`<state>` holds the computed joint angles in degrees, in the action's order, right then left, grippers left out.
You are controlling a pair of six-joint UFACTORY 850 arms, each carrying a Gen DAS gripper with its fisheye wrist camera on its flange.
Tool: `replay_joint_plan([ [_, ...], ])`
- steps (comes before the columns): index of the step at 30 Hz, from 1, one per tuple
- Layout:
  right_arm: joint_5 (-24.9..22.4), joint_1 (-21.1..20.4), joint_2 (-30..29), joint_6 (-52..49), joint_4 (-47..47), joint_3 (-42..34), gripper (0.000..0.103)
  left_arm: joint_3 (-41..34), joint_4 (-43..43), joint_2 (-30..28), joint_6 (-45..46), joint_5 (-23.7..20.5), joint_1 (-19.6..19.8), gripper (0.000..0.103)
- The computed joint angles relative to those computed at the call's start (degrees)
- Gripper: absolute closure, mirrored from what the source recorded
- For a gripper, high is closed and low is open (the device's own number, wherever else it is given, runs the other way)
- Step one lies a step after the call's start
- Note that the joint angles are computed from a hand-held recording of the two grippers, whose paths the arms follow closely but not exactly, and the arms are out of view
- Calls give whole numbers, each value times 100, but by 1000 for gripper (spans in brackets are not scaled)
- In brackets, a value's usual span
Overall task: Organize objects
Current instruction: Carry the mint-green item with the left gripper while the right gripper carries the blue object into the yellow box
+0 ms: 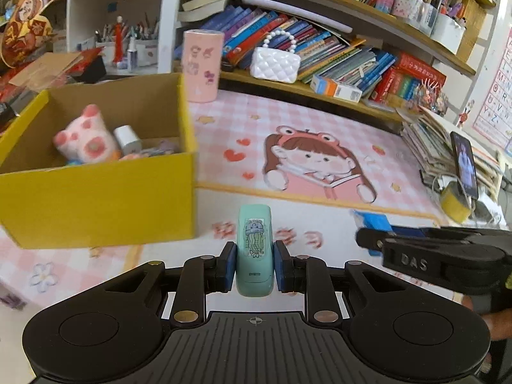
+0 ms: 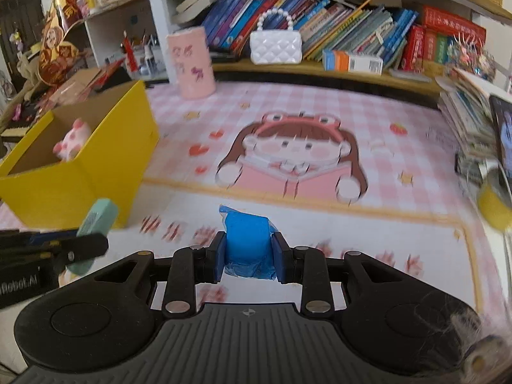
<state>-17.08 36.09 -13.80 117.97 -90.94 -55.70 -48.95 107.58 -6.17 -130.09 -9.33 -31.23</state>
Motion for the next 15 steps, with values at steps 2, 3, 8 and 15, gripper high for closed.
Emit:
replay_joint_plan([
  [2,-158,210,-7,-322,471,-1,76,245,246,233,-75,-60,82,80],
  [3,-223,311,-17,-515,721,-13,76,363,441,345,-187,-78,127,80],
  [8,-524,766,-75,-872,1208,-109,76,909,922,858,-488,13,419,80],
  [15,-668,1319,-254,-850,1478,-337,76,1493,1318,1454,-712,281,753,80],
])
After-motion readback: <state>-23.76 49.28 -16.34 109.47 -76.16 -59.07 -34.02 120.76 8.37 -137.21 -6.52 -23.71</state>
